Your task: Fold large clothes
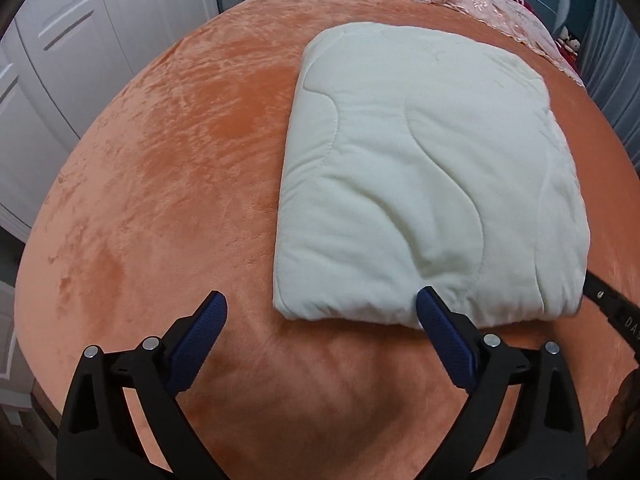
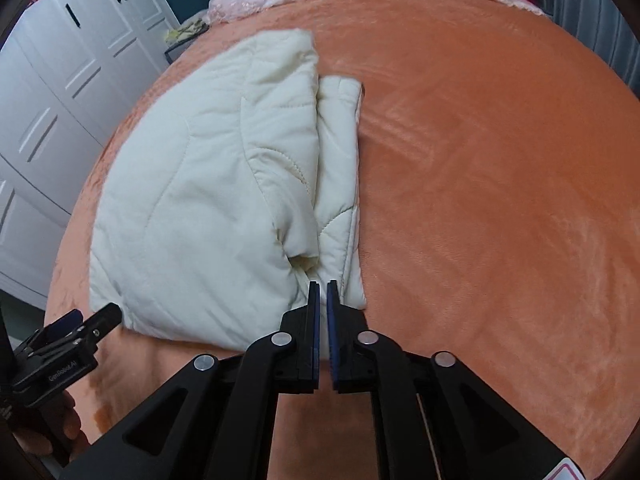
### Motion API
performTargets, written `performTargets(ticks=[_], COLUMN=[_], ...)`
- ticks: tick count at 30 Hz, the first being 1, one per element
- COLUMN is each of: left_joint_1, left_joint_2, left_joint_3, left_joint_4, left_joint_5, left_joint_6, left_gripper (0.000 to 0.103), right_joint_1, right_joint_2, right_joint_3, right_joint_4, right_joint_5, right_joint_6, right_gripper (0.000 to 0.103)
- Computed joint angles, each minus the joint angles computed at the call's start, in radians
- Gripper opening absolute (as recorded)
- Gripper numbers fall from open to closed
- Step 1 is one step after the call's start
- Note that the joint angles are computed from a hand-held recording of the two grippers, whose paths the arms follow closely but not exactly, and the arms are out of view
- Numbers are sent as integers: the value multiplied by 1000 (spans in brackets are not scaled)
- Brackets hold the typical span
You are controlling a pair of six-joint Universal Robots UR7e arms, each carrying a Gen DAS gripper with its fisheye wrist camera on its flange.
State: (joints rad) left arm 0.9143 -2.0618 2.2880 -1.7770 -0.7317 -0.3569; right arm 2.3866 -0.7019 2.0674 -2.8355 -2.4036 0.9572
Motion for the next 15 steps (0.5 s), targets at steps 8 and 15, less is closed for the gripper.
performTargets(ticks=[8,15], left_joint_1=[-33,56], left_joint_2=[-60,6], left_joint_3=[33,32], left_joint_4=[126,26], left_joint_5=[24,81], left_joint_6=[-61,-15], left_gripper=[92,90], right_joint_1=[17,-49], right_joint_2=[46,63], right_joint_3=[-20,-55], right_joint_4=[58,-1], right_joint_5=[84,79], right_joint_6=[-44,-56], right_gripper=[9,9])
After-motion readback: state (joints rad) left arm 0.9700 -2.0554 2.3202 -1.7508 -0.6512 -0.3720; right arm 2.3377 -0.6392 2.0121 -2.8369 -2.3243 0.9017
